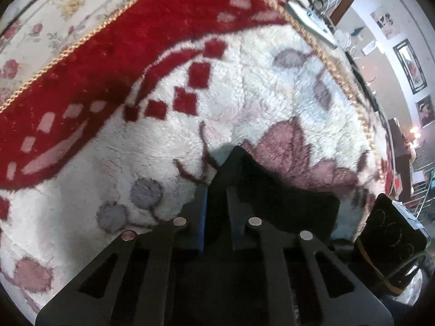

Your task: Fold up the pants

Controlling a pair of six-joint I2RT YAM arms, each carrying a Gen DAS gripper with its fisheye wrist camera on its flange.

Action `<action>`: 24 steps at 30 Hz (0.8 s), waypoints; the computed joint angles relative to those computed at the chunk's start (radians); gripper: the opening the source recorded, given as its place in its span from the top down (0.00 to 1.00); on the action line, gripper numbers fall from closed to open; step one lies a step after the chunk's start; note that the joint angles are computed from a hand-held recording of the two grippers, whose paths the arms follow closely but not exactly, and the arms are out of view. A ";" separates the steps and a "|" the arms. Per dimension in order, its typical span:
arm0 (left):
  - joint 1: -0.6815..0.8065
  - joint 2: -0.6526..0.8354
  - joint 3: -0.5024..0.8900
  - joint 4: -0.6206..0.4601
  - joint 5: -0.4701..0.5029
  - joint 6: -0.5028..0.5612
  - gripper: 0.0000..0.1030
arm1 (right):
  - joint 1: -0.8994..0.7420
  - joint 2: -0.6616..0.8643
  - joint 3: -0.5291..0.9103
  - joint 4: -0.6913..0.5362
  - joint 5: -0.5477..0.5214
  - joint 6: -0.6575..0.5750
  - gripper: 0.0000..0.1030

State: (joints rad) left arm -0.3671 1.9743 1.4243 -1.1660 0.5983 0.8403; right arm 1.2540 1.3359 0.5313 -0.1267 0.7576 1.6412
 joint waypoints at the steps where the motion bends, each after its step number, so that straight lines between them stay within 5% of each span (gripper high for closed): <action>1: 0.012 -0.013 -0.004 -0.010 0.011 0.012 0.90 | 0.004 -0.005 0.002 0.008 0.011 -0.021 0.93; 7: 0.073 -0.083 0.013 -0.068 0.046 0.063 0.90 | 0.016 -0.025 0.051 -0.011 0.068 -0.134 0.94; 11: 0.085 -0.099 0.018 -0.083 0.032 0.050 0.90 | 0.010 0.000 0.091 -0.080 0.031 -0.079 0.94; 14: 0.066 -0.104 -0.034 0.003 -0.010 -0.001 0.90 | 0.033 0.027 0.144 -0.243 0.011 0.101 0.76; 16: 0.061 -0.091 -0.055 0.026 -0.035 -0.015 0.90 | 0.043 0.025 0.142 -0.262 -0.021 0.165 0.51; 21: 0.057 -0.061 -0.043 0.047 -0.043 -0.053 0.90 | 0.054 0.046 0.134 -0.274 -0.055 0.247 0.50; 24: 0.060 -0.025 0.003 0.027 -0.033 -0.053 0.72 | 0.022 0.030 0.073 -0.173 -0.034 0.205 0.50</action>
